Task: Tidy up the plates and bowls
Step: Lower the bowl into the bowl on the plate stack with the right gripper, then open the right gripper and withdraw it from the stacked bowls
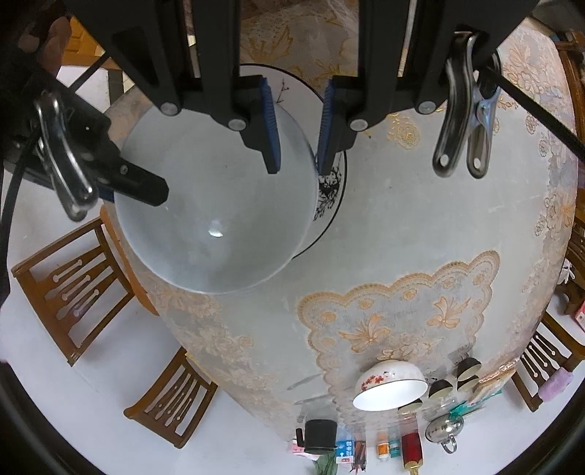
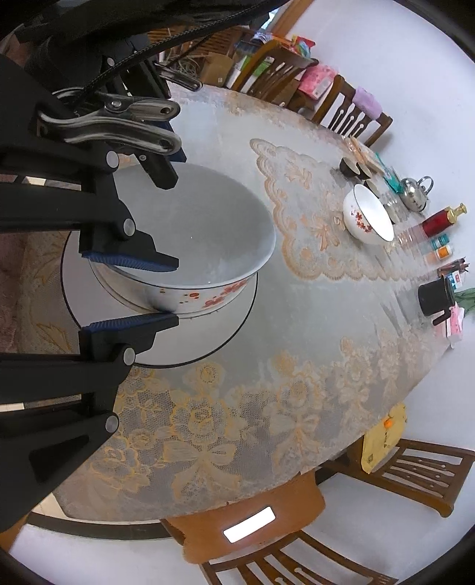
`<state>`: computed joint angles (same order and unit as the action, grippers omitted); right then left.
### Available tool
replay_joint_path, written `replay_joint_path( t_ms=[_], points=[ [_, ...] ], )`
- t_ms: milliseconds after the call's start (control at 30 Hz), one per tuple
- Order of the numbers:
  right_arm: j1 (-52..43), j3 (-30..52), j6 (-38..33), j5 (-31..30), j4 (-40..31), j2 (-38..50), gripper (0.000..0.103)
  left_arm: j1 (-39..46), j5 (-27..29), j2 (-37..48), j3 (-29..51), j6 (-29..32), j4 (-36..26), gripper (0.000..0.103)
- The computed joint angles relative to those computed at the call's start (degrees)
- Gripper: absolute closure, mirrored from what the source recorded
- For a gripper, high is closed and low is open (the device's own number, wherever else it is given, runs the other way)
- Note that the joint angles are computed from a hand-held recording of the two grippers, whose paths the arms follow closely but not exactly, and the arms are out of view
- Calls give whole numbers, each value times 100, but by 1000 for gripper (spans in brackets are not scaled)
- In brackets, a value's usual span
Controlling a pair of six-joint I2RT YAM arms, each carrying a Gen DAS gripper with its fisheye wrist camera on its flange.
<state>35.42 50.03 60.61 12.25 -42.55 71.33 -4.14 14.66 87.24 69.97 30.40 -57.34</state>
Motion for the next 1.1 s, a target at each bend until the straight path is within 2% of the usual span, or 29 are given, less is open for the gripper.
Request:
replay_joint_path(
  t_ms=[267,567,833,1100],
  points=[
    [-78,-150,155,-85,157,-170,78,127,125,45,96,77,-139,82],
    [-128,-302,-17,-68,271,-382,78,372,399,90,339,93,-278,81],
    [-119,-497,-453,85,545,-349,87,432,394,78,316,56,-271,81],
    [-381,-596,-492,-182,610,-581,87,384,369,37,301,-32,-218,81]
  ],
)
